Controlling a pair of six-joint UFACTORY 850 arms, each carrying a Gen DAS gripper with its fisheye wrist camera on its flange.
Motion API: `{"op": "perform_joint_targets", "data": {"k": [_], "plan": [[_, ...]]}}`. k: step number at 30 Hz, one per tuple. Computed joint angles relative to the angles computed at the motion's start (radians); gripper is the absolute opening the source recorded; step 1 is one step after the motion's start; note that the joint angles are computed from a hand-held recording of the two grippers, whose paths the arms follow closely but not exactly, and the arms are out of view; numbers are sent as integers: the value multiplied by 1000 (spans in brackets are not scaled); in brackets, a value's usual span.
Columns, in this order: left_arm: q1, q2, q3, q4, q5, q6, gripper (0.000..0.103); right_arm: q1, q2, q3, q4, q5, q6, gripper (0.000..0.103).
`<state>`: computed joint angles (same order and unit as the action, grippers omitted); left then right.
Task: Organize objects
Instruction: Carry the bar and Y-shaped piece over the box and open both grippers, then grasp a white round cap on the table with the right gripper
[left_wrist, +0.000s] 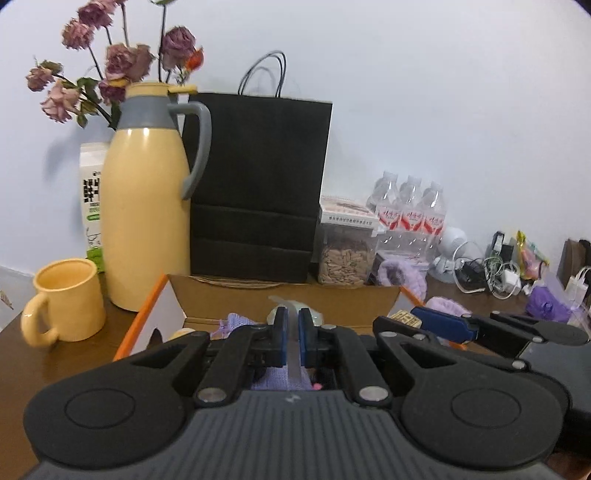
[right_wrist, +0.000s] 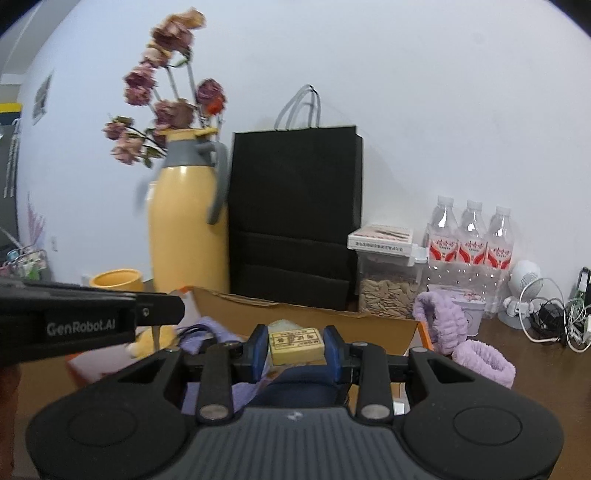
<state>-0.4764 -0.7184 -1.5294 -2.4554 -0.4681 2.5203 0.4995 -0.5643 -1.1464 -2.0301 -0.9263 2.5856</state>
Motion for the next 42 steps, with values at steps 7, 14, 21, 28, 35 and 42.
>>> {"op": "perform_joint_targets", "data": {"k": [7,14,21,28,35,42], "plan": [[8,-59,-65,11,-12,53,7,-34,-24,-8,-24,26,8,31],[12,-81,-85,-34,-5,90,64,-27,-40,-19,20,36,-21,69],[13,-73,-48,-272,-58,247,103,-9,-50,-15,40,-38,-23,103],[20,-66,-33,-319,-54,278,103,10,-60,-22,75,-78,-54,103],[30,-36,28,-360,-88,303,103,46,-52,3,113,-145,-50,103],[42,17,125,-375,-116,340,103,106,-46,31,167,-213,-39,103]]}}
